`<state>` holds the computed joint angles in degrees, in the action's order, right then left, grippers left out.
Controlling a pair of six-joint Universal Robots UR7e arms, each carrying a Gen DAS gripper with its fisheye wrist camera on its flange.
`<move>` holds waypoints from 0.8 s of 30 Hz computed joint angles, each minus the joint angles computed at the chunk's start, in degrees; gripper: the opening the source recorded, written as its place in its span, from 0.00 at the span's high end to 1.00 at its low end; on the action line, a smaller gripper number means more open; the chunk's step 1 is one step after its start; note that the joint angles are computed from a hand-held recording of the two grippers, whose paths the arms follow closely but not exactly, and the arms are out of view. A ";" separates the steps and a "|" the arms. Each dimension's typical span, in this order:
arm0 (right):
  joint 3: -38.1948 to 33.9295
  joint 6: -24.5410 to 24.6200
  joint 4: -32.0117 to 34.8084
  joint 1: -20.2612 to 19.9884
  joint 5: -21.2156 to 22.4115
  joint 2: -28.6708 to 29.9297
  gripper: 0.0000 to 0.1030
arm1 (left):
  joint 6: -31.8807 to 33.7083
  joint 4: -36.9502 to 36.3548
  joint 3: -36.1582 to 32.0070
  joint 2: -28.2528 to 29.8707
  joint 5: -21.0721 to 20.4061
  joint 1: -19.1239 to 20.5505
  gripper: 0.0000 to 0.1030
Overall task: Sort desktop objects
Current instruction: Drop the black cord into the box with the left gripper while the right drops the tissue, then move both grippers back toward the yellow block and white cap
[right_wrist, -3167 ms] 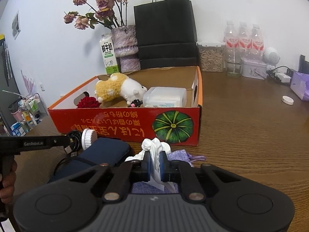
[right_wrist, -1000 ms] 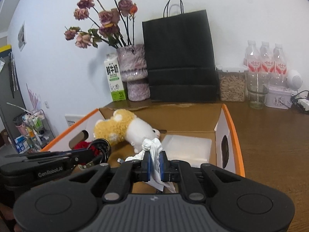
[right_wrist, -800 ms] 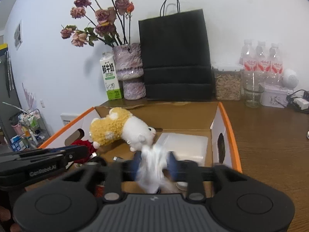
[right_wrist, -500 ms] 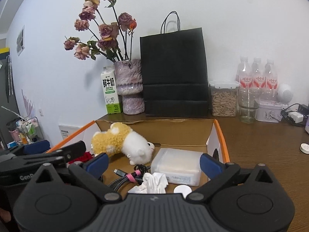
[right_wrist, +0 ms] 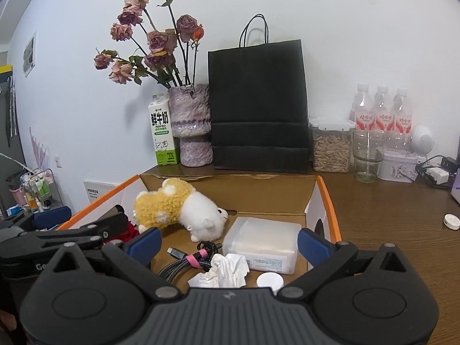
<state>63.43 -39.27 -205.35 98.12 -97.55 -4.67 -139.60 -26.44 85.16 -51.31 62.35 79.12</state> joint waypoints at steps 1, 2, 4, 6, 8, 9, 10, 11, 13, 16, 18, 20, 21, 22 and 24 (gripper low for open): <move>0.13 -0.25 -0.37 0.14 -0.07 -0.05 0.02 | 0.33 -0.52 0.37 -0.20 -0.04 -0.12 0.00; 0.41 -0.51 -0.82 0.29 -0.05 -0.17 0.02 | 0.92 -1.40 0.93 -0.45 -0.19 -0.32 0.00; 1.22 -0.87 -1.76 0.57 0.12 -0.60 0.02 | 2.11 -3.04 1.99 -0.94 -0.44 -0.69 0.00; 1.99 -1.28 -2.69 0.92 0.05 -0.98 0.02 | 2.99 -3.84 3.01 -1.58 -0.45 -1.02 0.00; 2.82 -1.47 -3.42 1.26 -0.04 -1.41 0.02 | 3.67 -4.46 4.20 -2.38 -0.48 -1.28 0.00; 3.38 -1.50 -3.76 1.44 -0.11 -1.68 0.02 | 3.87 -4.74 4.79 -2.86 -0.47 -1.37 0.00; 3.99 -1.50 -4.13 1.61 -0.15 -1.96 0.02 | 3.99 -5.06 5.44 -3.36 -0.57 -1.52 0.00; 4.48 -1.53 -4.38 1.71 -0.12 -2.21 0.02 | 4.11 -5.32 5.93 -3.78 -0.69 -1.66 0.00; 5.85 -1.67 -5.48 2.03 -0.22 -2.76 0.02 | 4.42 -6.15 7.40 -4.90 -0.90 -1.92 0.00; 7.86 -1.98 -7.09 2.45 -0.40 -3.58 0.02 | 4.81 -7.32 9.52 -6.43 -1.27 -2.29 0.00; 9.15 -2.24 -8.10 2.75 -0.77 -4.07 0.01 | 5.02 -7.90 10.76 -7.33 -1.65 -2.50 0.00; 10.23 -2.47 -9.08 3.09 -1.60 -4.39 0.01 | 5.20 -8.73 12.22 -8.34 -2.08 -2.69 0.00; 10.84 -2.52 -9.50 3.21 -1.87 -4.59 0.01 | 5.29 -9.02 12.92 -8.83 -2.31 -2.80 0.00; 11.49 -2.54 -9.81 3.28 -2.06 -4.85 0.01 | 5.43 -9.35 13.55 -9.28 -2.66 -2.93 0.00; 12.75 -2.62 -10.49 3.46 -2.59 -5.26 0.01 | 5.60 -9.76 14.68 -10.13 -3.06 -3.03 0.00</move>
